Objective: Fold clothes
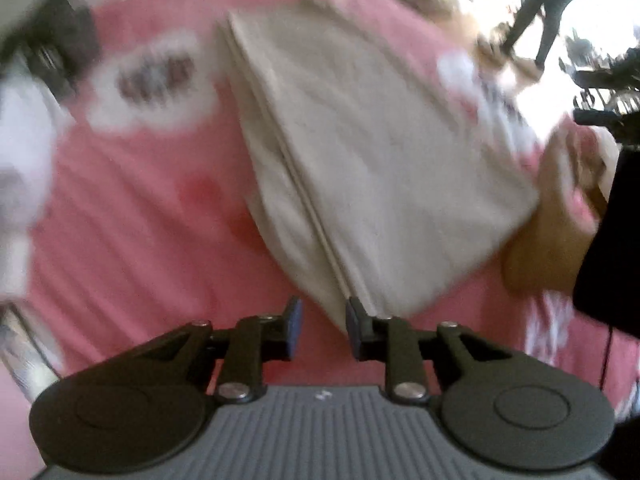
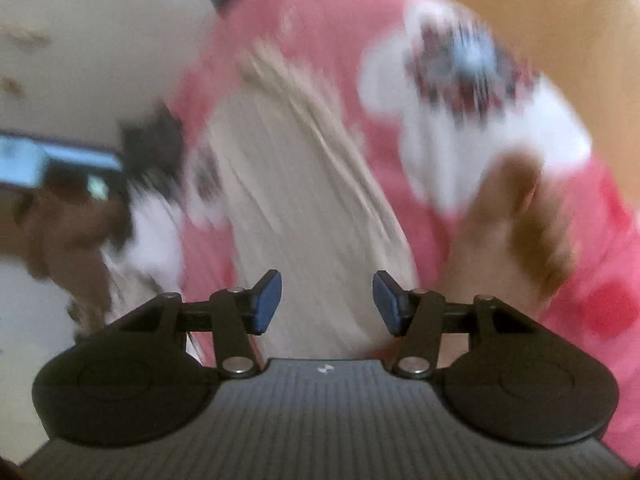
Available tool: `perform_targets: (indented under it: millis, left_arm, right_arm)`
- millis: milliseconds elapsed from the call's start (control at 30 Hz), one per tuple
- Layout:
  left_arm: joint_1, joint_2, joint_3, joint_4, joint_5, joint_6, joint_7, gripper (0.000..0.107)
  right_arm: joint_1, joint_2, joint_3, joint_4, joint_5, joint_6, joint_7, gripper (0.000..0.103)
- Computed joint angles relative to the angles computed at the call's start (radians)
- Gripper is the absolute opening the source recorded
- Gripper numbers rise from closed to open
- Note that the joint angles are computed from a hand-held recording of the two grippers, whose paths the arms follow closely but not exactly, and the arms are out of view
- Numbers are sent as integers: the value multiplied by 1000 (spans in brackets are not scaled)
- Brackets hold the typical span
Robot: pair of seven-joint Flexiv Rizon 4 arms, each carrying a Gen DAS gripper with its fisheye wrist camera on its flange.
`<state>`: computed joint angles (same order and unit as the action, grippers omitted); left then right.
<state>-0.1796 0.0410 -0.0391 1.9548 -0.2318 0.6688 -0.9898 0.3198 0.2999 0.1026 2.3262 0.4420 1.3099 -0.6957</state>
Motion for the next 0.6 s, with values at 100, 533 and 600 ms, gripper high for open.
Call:
perform_targets:
  millis: [100,533,600]
  left_arm:
    - [-1,21,-7,-64,-29,43,-54,28]
    - [-121,193,24,-109,-375,373,5,48]
    - [-146,202,32,-75,-417,379,10,48]
  right_arm:
    - [-125,38,83,35,-147,151,105,50]
    - [-493,213,273,-176,-889,168,234,50]
    - [-481,202,288,-189,-924,172,243,50]
